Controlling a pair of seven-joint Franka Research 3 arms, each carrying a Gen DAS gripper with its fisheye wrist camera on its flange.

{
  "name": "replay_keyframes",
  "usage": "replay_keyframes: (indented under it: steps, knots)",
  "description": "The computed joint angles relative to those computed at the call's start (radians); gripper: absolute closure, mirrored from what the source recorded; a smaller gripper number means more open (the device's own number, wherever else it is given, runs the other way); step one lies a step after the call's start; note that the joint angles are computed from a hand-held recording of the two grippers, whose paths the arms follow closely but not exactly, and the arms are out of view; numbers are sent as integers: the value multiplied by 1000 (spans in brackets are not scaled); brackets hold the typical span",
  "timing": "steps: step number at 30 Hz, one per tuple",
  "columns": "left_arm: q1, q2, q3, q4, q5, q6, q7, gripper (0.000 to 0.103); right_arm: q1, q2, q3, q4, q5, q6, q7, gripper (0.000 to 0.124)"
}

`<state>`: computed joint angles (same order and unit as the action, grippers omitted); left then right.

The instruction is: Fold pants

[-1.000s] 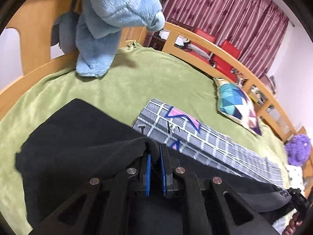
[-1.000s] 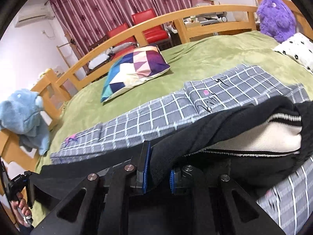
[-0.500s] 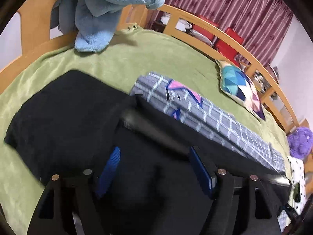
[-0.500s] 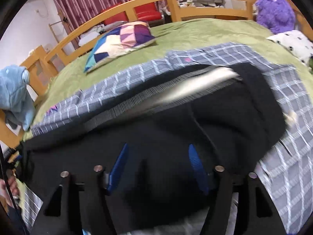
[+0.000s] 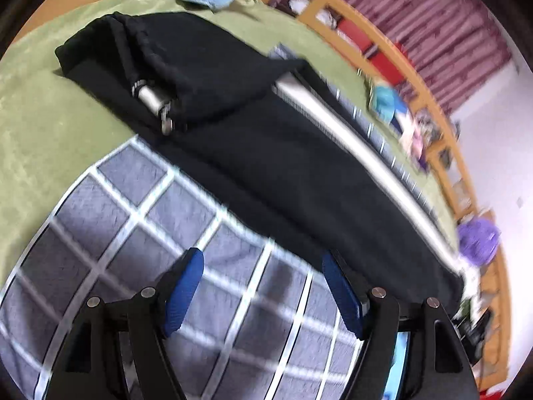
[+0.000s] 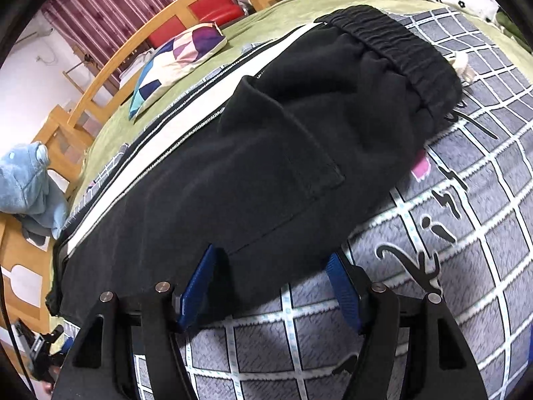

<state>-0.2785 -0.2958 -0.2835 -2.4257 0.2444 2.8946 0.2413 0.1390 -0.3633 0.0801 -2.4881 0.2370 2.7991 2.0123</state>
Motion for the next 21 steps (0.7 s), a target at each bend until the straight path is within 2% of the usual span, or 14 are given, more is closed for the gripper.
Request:
replay_keyframes:
  steps: [3,5,6,8,10,11,12,13,14,16,17,21]
  knots:
    - [29,67,10,31,10,71,-13,31,40,34,-50,8,93,62,-38,57]
    - [80,104,-13,58,61,100,-80,31,69,67,-80,20,174,123,-68,57]
    - [113,123,-29,78,107,111,-125,32,82,82,-94,24,215,156,-83,57]
    - [122,153,-23,108,133,108,-160,32,106,111,-114,39,295,203,-106,58]
    - [177,173,-52,131,251,119,-318,35,117,137,-127,61,355,223,-124,70]
    - [179,182,-51,147,280,103,-361,42,99,154,-113,76,353,226,-102,82]
    - [163,194,-43,175,271,47,-364,48,87,171,-102,89,351,235,-86,90]
    - [137,202,-30,206,236,-32,-329,68,67,181,-81,96,326,247,-55,93]
    - [116,208,-20,236,221,-100,-297,89,14,177,-36,95,245,247,21,98]
    - [82,194,14,253,168,-129,-173,92,-123,139,76,98,3,213,223,100]
    - [75,178,18,253,174,-136,-154,92,-155,119,102,110,-58,179,263,101]
    - [43,94,-1,271,204,-206,-89,93,-152,16,82,120,-150,92,292,102]
